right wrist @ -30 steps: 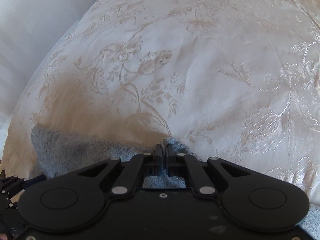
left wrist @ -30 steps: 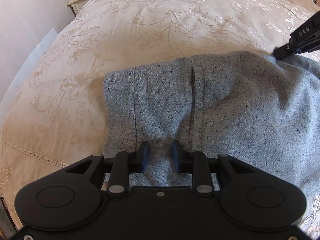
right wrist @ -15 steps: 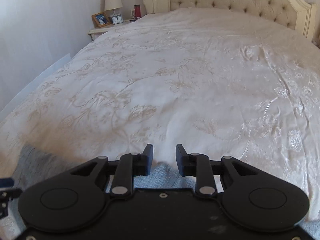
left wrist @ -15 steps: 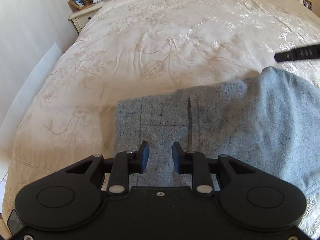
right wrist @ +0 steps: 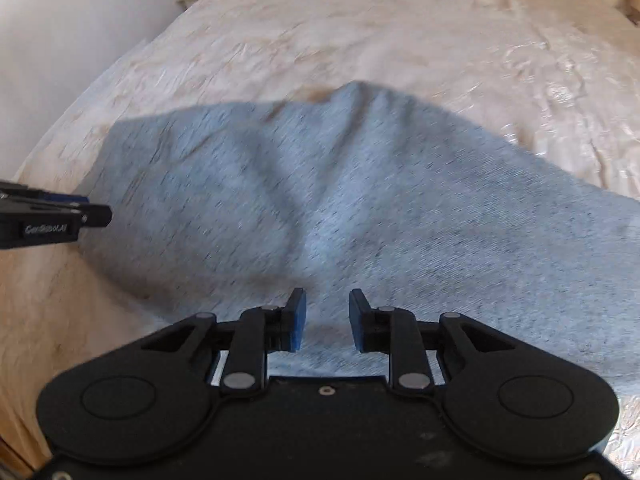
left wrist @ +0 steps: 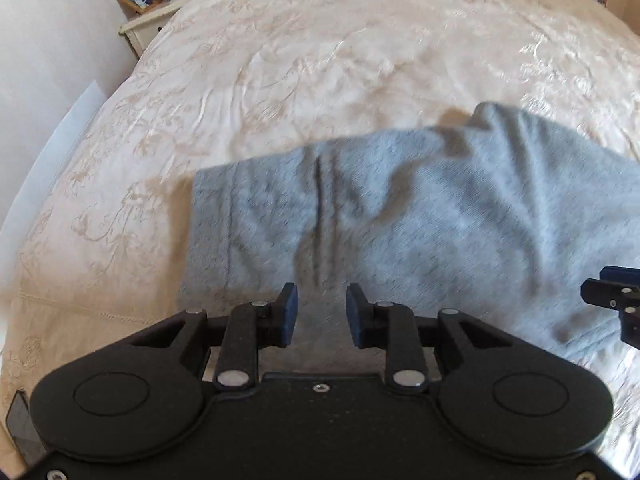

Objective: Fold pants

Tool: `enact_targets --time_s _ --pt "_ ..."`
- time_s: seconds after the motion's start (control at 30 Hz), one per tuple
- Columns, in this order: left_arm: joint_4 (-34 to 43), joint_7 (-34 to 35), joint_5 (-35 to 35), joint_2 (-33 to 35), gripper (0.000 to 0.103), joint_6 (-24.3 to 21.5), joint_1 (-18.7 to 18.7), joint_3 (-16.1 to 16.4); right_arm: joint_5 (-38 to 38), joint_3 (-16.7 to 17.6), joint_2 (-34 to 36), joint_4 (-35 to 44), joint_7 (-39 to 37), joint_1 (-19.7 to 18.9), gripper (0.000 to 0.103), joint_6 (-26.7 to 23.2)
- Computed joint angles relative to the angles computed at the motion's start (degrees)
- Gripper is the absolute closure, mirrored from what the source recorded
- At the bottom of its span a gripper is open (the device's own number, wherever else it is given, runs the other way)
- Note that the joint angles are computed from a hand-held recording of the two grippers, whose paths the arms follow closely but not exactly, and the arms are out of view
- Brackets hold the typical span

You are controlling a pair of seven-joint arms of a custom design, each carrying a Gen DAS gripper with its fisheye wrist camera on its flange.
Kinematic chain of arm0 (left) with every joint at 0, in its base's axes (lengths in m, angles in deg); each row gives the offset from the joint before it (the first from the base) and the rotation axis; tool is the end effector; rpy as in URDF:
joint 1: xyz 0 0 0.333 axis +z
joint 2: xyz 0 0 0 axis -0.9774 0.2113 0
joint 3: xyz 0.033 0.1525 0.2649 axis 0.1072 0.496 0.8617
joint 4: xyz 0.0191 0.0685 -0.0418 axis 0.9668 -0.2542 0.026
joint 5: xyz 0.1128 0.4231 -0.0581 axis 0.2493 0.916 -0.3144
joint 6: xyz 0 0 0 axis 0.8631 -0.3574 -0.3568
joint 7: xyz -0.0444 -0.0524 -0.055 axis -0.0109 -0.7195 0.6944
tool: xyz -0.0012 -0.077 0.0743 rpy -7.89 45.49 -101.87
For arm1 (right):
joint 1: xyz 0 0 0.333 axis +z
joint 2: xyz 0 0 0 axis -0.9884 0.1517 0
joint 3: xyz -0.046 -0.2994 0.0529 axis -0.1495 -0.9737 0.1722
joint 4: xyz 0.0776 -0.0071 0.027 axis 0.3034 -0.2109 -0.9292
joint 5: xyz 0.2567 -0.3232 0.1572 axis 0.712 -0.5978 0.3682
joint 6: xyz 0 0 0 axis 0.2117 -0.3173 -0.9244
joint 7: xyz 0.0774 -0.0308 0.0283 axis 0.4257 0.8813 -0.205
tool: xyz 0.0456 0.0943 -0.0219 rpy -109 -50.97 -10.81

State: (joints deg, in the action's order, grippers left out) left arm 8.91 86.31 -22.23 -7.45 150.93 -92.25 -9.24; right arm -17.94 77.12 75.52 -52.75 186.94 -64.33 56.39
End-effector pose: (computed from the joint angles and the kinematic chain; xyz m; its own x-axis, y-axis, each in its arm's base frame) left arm 0.6960 -0.3082 0.6088 -0.6583 -0.7451 -0.1071 -0.6085 0.6105 -0.5070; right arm 0.5747 0.2379 0.5483 -0.4346 -0.8942 -0.1069 -0.7339 0.4205 -0.5335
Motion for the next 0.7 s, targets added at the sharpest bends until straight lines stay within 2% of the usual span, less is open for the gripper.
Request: enact_targets --time_s 0.1,0.2,0.27,0.37,0.53,0.63,0.7 --pt "1.0 0.1 1.6 1.7 0.063 -0.6 -2.0 -0.3 -3.8 -0.3 -2.5 -2.5 3.2 -1.2 0.078 -5.1" --pt "1.2 -2.0 9.9 3.6 0.061 -2.3 -5.6 1.9 -3.2 -1.0 -6.5 -7.3 5.9 -3.2 0.078 -11.6" --pt "-0.6 -2.0 11.6 2.6 0.061 -0.6 -5.9 1.9 -3.6 -0.8 -11.6 -12.9 8.6 -4.6 0.078 -15.2" --pt "0.8 -5.4 14.1 2.6 0.064 -3.0 -7.3 2.3 -3.7 -0.1 -19.5 -19.7 10.0 -6.8 0.078 -20.6" --pt "2.8 -12.1 16.0 1.8 0.064 -7.1 -9.9 1.9 -2.2 0.2 -34.2 -31.7 11.4 -10.4 0.078 -24.3" --pt "3.5 -15.9 15.3 0.8 0.064 -8.1 -11.8 0.4 -0.5 0.0 -40.3 -35.3 10.7 -12.7 0.077 -27.0" --pt "4.6 -17.3 15.1 1.0 0.064 -8.7 -13.8 -0.8 -1.8 0.8 -45.4 -38.0 10.2 -13.9 0.077 -26.5"
